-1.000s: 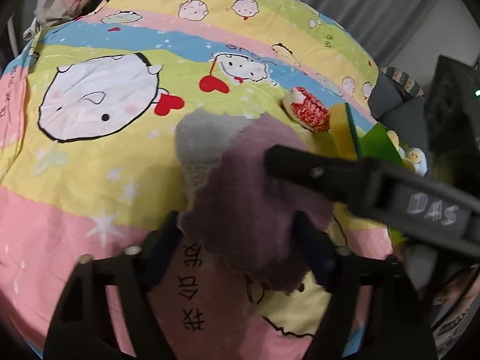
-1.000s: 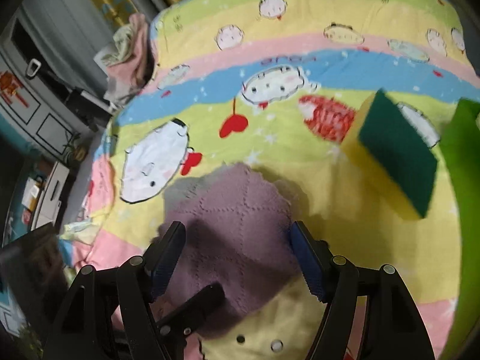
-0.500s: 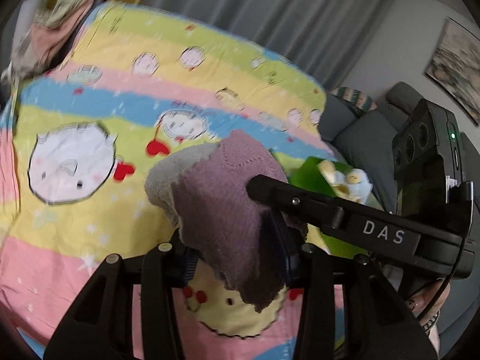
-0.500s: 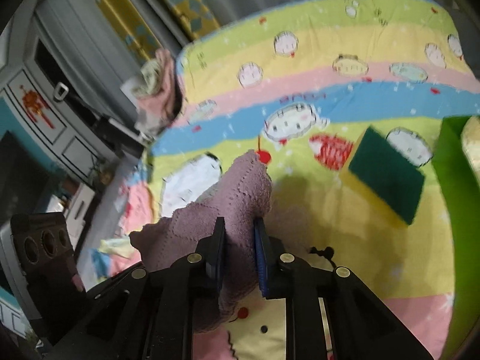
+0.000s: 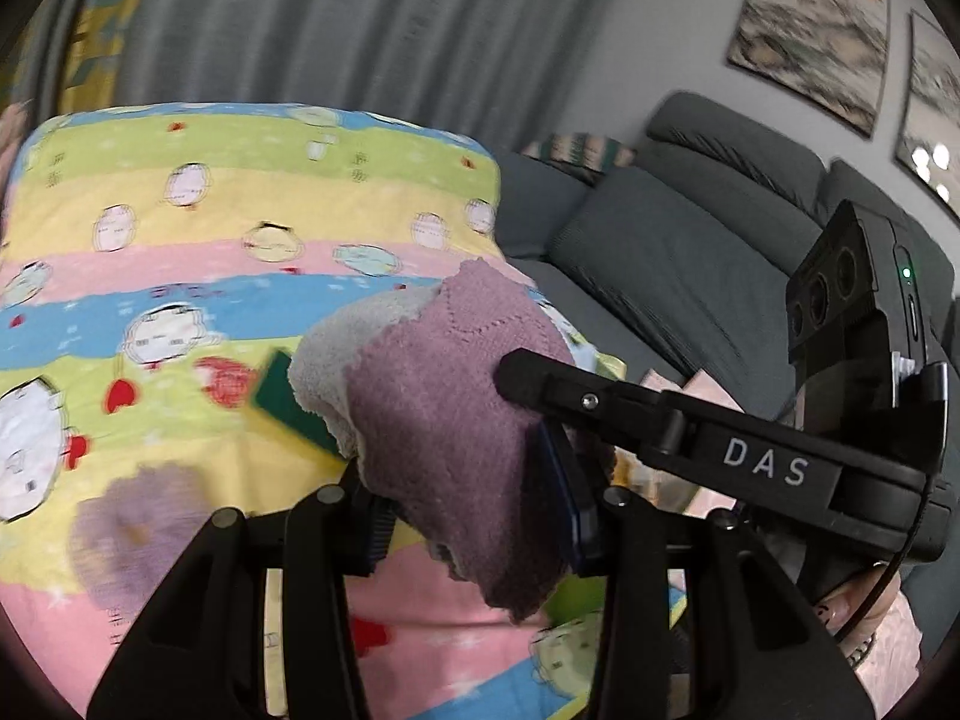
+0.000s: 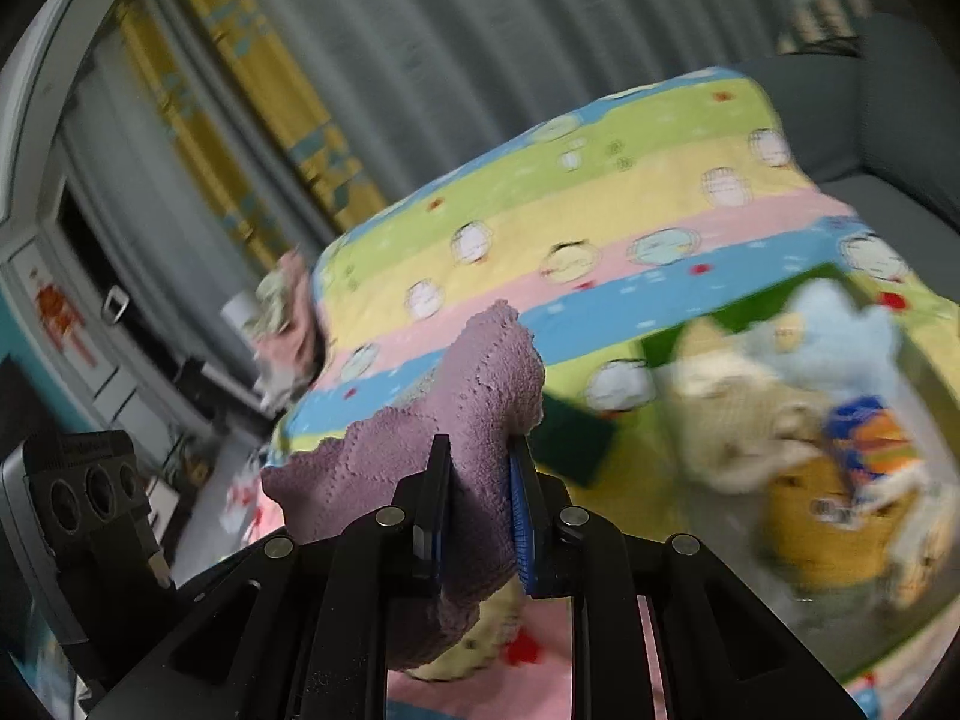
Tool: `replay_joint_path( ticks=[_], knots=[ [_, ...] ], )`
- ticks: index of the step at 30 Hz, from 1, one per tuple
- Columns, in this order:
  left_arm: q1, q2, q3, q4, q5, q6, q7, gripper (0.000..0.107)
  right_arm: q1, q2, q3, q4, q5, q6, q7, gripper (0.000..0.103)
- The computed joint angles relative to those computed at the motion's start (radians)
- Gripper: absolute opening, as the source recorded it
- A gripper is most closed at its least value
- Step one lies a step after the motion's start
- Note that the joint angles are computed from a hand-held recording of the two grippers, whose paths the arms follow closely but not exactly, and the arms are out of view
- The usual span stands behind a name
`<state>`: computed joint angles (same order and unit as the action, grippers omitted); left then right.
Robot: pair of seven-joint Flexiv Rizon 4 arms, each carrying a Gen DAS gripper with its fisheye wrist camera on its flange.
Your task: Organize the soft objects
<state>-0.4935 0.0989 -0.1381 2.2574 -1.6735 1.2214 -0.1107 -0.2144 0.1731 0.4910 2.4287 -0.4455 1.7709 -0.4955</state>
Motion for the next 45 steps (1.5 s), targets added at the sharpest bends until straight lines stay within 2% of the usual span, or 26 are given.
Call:
replay_joint_path(
  ticks=[3,12,18,23,25,26,30,32,34,36,37,39,41,43,45],
  knots=[
    [-0.024,-0.037,-0.029,-0.026,0.028,0.011,-0.004,0.04,0.062,0.05,-0.092,0.048,0.051,-0.022,-0.012,0.02],
    [-0.064,-0.143,-0.059,-0.095,0.194,-0.018,-0.131,0.04,0.26,0.175,-0.354,0.151,0.252,-0.12,-0.115,0.02],
    [-0.04,-0.206,-0.065,-0.116,0.402,-0.05,-0.322,0.04,0.266,0.169,-0.379,0.15,0.324,-0.211,-0.157,0.02],
    [-0.001,-0.236,-0.064,-0.125,0.595,-0.103,-0.534,0.04,0.338,0.145,-0.441,0.115,0.441,-0.338,-0.227,0.021],
    [-0.006,-0.231,-0.08,-0.113,0.584,-0.052,-0.518,0.041,0.341,0.134,-0.444,0.111,0.477,-0.342,-0.253,0.021],
    [-0.003,-0.231,-0.082,-0.113,0.596,-0.056,-0.528,0.042,0.337,0.129,-0.44,0.109,0.487,-0.337,-0.262,0.021],
    [0.0,-0.23,-0.085,-0.109,0.65,-0.035,-0.567,0.046,0.27,0.118,-0.383,0.107,0.438,-0.343,-0.222,0.021],
    [0.007,-0.219,-0.084,-0.097,0.646,-0.054,-0.572,0.048,0.246,0.113,-0.364,0.103,0.407,-0.351,-0.193,0.021],
    [0.009,-0.201,-0.082,-0.083,0.614,-0.066,-0.55,0.053,0.212,0.121,-0.34,0.099,0.352,-0.383,-0.153,0.021],
    [0.004,-0.179,-0.076,-0.065,0.583,-0.052,-0.524,0.063,0.197,0.135,-0.328,0.092,0.298,-0.438,-0.143,0.022],
    [0.0,-0.164,-0.072,-0.053,0.559,-0.046,-0.502,0.065,0.188,0.141,-0.322,0.089,0.27,-0.459,-0.132,0.026],
    [-0.006,-0.137,-0.059,-0.034,0.525,-0.042,-0.466,0.072,0.153,0.158,-0.295,0.091,0.199,-0.484,-0.074,0.042],
    [-0.01,-0.11,-0.042,-0.014,0.503,-0.025,-0.448,0.079,0.137,0.174,-0.284,0.101,0.149,-0.467,-0.036,0.077],
    [-0.015,-0.085,-0.027,0.007,0.48,0.002,-0.438,0.084,0.109,0.19,-0.268,0.113,0.093,-0.43,0.007,0.085],
    [-0.013,-0.057,-0.007,0.03,0.457,0.008,-0.423,0.084,0.096,0.209,-0.255,0.116,0.052,-0.419,0.037,0.085]
  ],
)
